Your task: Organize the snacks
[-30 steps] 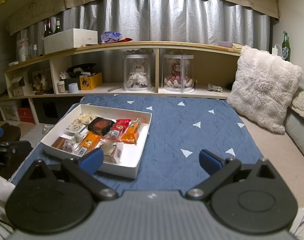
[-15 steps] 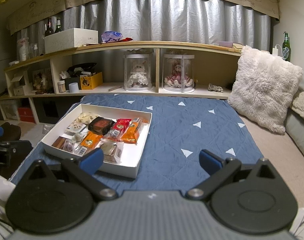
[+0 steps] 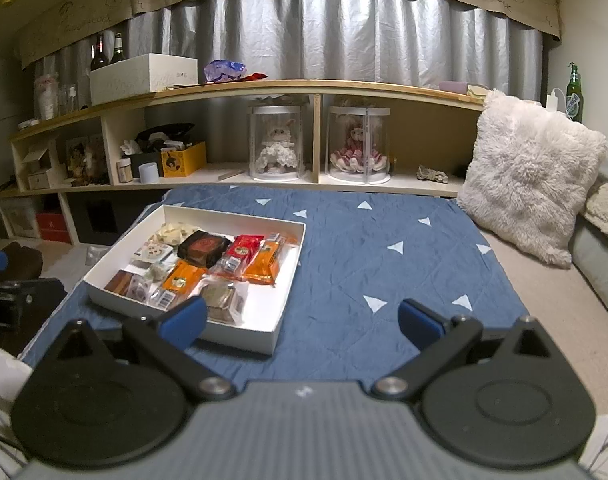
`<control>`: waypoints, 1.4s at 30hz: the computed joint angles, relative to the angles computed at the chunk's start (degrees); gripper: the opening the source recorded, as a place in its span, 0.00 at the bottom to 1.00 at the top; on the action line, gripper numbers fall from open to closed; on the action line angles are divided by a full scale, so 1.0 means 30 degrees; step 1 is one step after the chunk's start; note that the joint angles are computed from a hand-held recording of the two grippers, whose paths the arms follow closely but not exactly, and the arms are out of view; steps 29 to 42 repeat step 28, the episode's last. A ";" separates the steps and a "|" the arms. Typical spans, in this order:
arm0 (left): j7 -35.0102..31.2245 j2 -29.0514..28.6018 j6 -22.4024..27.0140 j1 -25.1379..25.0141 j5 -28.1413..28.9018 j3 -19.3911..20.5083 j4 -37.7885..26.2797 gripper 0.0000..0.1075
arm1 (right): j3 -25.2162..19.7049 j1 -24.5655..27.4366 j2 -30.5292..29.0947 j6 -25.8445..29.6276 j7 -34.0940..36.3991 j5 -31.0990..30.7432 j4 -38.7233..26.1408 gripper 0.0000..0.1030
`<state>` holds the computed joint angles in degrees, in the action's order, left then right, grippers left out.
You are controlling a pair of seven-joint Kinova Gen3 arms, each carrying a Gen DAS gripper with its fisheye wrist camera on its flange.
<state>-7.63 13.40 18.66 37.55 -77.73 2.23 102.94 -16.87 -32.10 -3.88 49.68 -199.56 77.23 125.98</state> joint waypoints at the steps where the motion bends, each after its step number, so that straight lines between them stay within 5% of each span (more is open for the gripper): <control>1: -0.0065 0.0003 0.0005 -0.0025 0.0050 0.0019 -0.0011 0.96 | 0.0014 0.0013 -0.0023 -0.0058 -0.0010 0.0034 0.0044 0.99; 42: 0.0177 0.0067 0.0025 0.0063 -0.0167 -0.0051 0.0010 0.96 | 0.0058 0.0160 -0.0056 -0.0333 0.0125 0.0058 0.0105 0.99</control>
